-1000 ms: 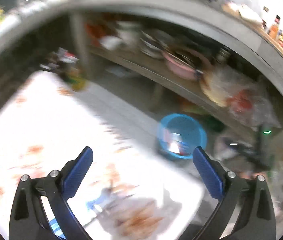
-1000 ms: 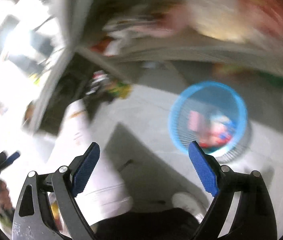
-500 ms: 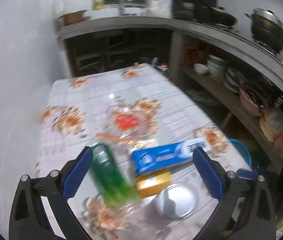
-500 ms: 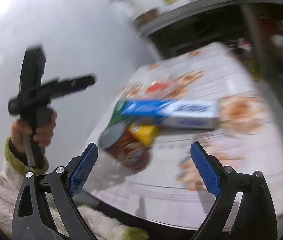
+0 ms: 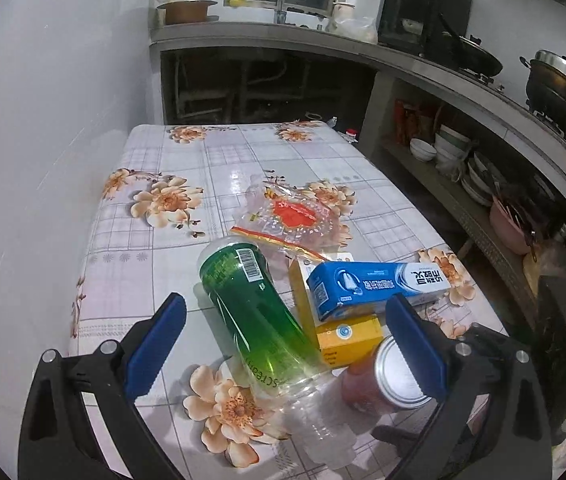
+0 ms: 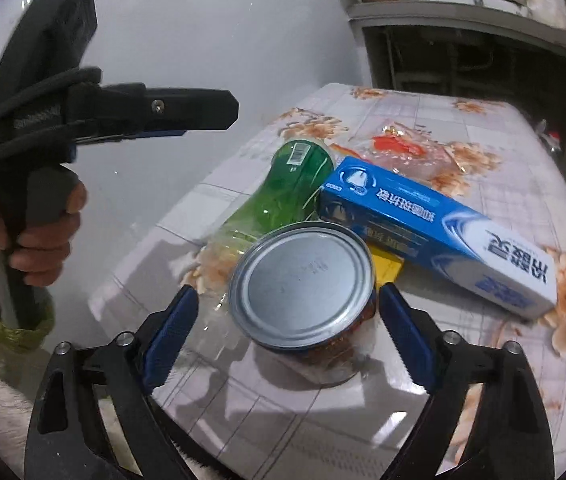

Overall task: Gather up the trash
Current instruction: 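Grasp the tin can with the right tool while the left tool grasps the blue toothpaste box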

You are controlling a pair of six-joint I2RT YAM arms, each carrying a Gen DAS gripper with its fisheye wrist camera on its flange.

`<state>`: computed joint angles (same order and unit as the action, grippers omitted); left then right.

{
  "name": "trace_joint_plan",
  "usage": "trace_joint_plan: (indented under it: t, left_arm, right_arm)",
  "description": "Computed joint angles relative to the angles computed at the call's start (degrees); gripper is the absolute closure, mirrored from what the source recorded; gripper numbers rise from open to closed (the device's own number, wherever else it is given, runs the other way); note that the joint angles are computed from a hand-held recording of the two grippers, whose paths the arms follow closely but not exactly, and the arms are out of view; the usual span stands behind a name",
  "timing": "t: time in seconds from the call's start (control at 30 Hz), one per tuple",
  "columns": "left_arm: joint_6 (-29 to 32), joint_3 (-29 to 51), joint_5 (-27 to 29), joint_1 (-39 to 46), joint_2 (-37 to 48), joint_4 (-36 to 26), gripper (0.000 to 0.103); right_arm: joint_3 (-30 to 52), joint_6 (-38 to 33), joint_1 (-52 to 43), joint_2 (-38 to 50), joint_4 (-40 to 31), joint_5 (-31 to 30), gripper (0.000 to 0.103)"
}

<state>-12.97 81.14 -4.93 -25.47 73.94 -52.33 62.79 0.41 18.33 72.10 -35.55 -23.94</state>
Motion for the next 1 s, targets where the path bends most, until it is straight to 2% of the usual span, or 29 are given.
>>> trace_joint_plan:
  t: [0.03, 0.3, 0.5, 0.6, 0.77, 0.93, 1.0]
  left_arm:
    - [0.26, 0.07, 0.12, 0.02, 0.19, 0.19, 0.006]
    - [1.12, -0.43, 2.44, -0.31, 2.39, 2.88, 0.006]
    - [1.87, 0.95, 3.00, -2.31, 5.33, 3.92, 0.006]
    - [3.75, 2.63, 2.61, -4.34, 7.96, 4.20, 0.006]
    - [12.15, 7.84, 2.57, -7.96, 14.46, 3.05, 0.006]
    - [24.42, 15.45, -3.31, -12.03, 24.21, 0.28, 0.005]
    - [27.66, 18.69, -3.80, -12.51, 27.68, -1.61, 0.005]
  right_arm:
    - [-0.05, -0.21, 0.08, 0.04, -0.16, 0.41, 0.035]
    - [-1.48, 0.95, -4.69, -2.34, -1.89, 0.38, 0.037]
    - [-4.35, -0.83, -16.16, -7.08, -5.62, -0.82, 0.037]
    - [-4.96, -1.45, -23.57, -8.01, -7.55, -4.26, 0.037]
    - [-5.17, -2.18, -33.92, -8.24, -9.22, -8.57, 0.037]
    - [-4.94, -2.31, -37.77, -7.15, -9.47, -11.52, 0.037]
    - [-5.10, -2.04, -37.77, -6.66, -8.63, -11.47, 0.037]
